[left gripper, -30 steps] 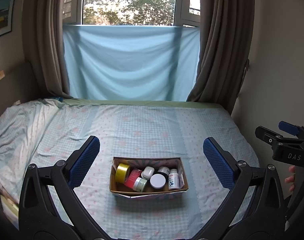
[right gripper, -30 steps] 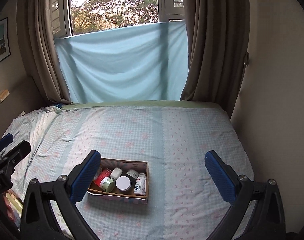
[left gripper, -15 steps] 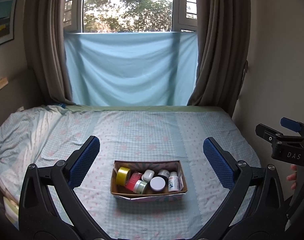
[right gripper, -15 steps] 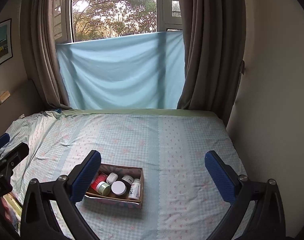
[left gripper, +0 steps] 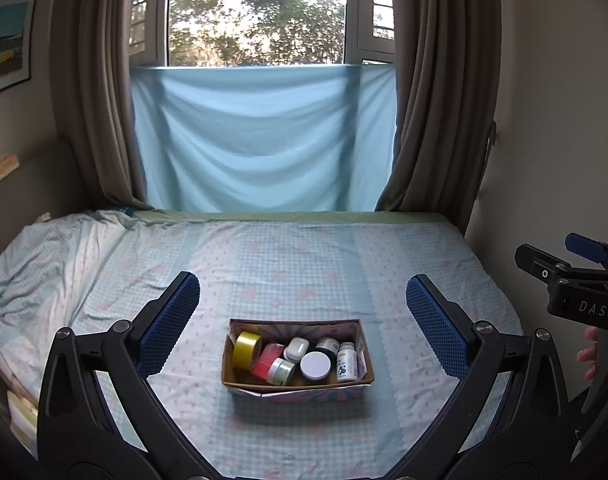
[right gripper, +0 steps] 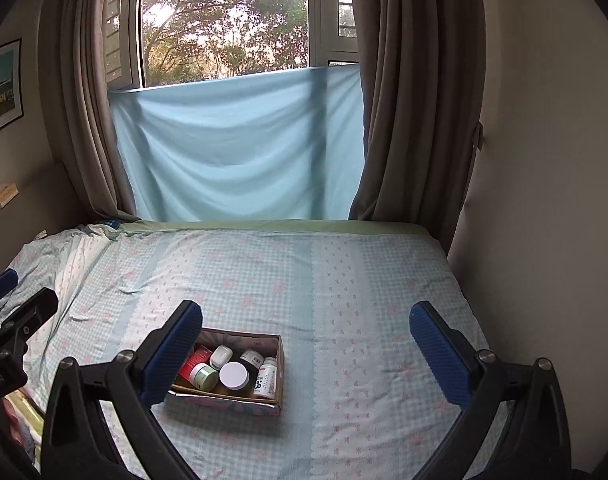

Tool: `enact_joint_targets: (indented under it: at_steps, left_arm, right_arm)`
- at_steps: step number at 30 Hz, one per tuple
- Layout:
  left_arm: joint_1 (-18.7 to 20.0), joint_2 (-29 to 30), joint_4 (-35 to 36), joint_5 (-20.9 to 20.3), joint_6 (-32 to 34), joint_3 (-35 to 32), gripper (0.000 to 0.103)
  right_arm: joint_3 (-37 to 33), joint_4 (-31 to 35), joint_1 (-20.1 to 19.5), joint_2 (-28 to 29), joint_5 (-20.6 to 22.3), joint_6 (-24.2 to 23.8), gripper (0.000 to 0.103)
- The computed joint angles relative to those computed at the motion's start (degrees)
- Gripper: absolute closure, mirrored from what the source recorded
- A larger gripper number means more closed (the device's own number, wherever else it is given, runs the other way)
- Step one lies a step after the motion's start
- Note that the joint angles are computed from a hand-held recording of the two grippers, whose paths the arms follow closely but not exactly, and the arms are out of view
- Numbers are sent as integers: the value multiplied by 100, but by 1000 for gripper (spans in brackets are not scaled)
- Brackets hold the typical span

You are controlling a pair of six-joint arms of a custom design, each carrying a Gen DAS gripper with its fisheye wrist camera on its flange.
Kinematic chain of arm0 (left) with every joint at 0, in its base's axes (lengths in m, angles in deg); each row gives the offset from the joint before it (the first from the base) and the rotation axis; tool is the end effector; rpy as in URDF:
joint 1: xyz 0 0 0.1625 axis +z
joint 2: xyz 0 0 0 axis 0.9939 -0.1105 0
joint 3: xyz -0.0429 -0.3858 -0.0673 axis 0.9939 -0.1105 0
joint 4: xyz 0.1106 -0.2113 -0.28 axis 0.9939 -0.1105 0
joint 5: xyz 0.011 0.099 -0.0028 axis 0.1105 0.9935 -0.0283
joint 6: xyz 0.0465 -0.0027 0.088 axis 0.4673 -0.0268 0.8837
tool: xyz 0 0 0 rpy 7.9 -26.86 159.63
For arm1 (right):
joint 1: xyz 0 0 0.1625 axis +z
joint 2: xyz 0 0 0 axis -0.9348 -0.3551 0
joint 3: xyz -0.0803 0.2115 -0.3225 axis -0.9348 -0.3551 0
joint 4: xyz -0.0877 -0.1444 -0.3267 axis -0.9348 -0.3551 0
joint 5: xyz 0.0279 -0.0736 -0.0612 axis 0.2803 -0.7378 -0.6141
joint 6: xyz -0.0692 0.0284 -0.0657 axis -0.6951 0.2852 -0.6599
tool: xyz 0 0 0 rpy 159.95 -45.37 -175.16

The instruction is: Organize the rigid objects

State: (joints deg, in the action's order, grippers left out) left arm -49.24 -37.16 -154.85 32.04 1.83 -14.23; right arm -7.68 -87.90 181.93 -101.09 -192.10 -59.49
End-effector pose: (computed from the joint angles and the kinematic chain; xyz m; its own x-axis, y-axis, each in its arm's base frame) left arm -0.5390 -0.6352 0.3255 -0.7332 0.0963 -0.6732 0.6123 0.5242 -0.5919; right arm 0.3399 -0.6497 0.4940 -0.7117 0.0295 0.7019 -0.5515 0.5954 -0.5842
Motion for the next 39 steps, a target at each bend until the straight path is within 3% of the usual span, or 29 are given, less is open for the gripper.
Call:
enact_joint_targets:
  at_steps: [8,16,20,26,32,39]
  left_arm:
    - [20,-113,46,-144,-211,151,0]
    - [-4,-126,-158,-102,-26,225,0]
    - [-32,-144,-541,25,228,397,0]
    - [-7,-186,-548,51,50,474,0]
    - [-49,-183,-950,406,192,607,0]
    - [-43,-173,-1372,396,460,669,0]
  right_arm:
    - [116,-141,8,-42,-41,-37,0]
    - [134,-242,24,-40,-39,-88,0]
    - [124,-285,15,-26,-8,-136,0]
    - [193,-389,23,-53,-11,-178,0]
    - [122,-353,18,-20,-18,-166,0]
    - [65,-315,17,11,-14,-155,0]
